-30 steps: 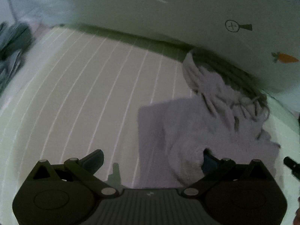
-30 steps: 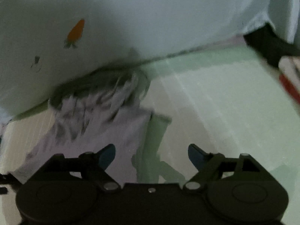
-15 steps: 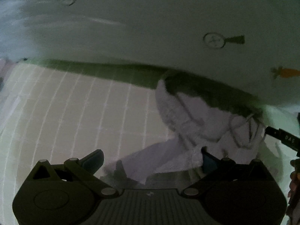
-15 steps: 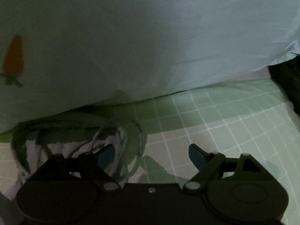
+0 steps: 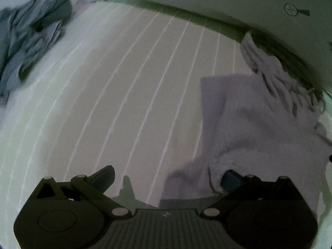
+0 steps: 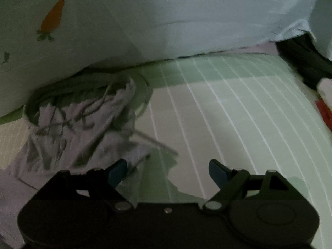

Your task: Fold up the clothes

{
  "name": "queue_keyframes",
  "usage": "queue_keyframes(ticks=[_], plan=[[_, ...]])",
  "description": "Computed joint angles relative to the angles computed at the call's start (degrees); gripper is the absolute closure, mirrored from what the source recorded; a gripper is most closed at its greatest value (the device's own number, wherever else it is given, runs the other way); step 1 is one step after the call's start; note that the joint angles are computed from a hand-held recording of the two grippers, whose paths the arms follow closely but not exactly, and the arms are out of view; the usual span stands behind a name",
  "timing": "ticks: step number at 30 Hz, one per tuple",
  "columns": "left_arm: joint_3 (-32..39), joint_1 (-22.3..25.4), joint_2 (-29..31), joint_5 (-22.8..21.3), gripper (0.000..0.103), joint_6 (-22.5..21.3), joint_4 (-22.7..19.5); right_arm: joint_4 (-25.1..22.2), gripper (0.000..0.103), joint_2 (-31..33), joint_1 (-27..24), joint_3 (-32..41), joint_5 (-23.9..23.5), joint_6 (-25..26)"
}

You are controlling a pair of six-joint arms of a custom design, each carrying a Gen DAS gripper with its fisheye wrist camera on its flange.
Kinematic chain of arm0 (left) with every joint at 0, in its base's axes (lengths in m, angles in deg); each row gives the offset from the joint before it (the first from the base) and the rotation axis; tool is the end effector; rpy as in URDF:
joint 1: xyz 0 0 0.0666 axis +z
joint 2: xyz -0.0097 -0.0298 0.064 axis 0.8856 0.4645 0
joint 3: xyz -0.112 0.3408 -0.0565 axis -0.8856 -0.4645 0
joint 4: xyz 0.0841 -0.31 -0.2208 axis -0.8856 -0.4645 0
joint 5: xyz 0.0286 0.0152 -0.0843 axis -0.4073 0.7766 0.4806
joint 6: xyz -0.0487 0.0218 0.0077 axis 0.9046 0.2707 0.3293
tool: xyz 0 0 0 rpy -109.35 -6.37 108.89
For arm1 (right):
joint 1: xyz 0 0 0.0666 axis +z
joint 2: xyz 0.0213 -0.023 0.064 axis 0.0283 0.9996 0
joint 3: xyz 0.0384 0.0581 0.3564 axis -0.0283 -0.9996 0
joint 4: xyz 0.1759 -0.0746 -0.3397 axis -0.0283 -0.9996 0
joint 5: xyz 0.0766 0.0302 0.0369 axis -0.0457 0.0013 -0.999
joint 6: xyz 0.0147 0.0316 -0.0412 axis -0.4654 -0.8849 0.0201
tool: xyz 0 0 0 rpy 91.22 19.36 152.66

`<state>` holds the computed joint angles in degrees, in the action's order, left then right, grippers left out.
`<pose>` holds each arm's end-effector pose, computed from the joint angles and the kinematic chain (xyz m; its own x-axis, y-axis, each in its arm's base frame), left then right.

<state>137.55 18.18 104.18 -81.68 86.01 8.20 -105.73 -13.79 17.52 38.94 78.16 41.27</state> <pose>0.3365 -0.3154 0.3697 -0.8915 -0.3318 -0.3085 -0.3204 0.9431 -0.0885 0.3986 0.1039 0.3317 -0.7667 0.2392 -0.5957 0.2436 0.9670 0.0748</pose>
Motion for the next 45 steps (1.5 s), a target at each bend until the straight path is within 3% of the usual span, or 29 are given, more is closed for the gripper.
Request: queue_keyframes(ticks=[5, 8, 13, 16, 19, 25, 29, 38, 42, 45], plan=[[-1.20, -2.44, -2.06, -0.86, 0.000, -1.26, 1.37, -2.06, 0.016, -5.76, 3.41, -3.51, 1.89, -1.95], [-1.44, -2.80, -2.71, -2.50, 0.000, 0.63, 2.66, -1.32, 0.014, -8.80, 5.96, -5.82, 1.86, -2.33], [-0.66, -1.86, -0.44, -3.98, 0.000, -0.80, 5.88, -2.46, 0.014, -8.26, 9.44, -6.99, 0.36, -0.14], [2.33, -0.52, 4.66, -2.61, 0.000, -2.86, 1.28, -4.20, 0.014, -7.02, 10.90, -6.90, 1.51, 0.87], [1.30, 0.14, 3.60, -1.09, 0.000, -1.44, 3.27, -3.64, 0.014, -8.16, 10.32, -6.91, 0.08, 0.43], [4.42, 2.10, 2.40, -3.93, 0.000, -2.99, 5.11, -0.54, 0.009, -8.72, 6.45, -5.16, -0.04, -0.49], [9.57, 5.27, 6.31, -3.95, 0.000, -6.98, 8.28, 2.27, 0.009, -4.07, 2.28, -1.58, -0.20, 1.46], [30.21, 10.81, 25.89, 0.17, 0.000, -16.29, 11.04, 9.59, 0.009, 12.79, -4.78, 10.81, -1.20, 7.81], [38.70, 11.58, 33.62, -0.21, 0.000, -17.89, 6.60, 9.72, 0.009, 19.66, -5.89, 16.03, -2.68, 9.59], [42.72, 11.56, 37.02, -2.85, 0.000, -19.43, 2.59, 8.72, 0.009, 22.97, -5.94, 18.54, -2.09, 11.71]])
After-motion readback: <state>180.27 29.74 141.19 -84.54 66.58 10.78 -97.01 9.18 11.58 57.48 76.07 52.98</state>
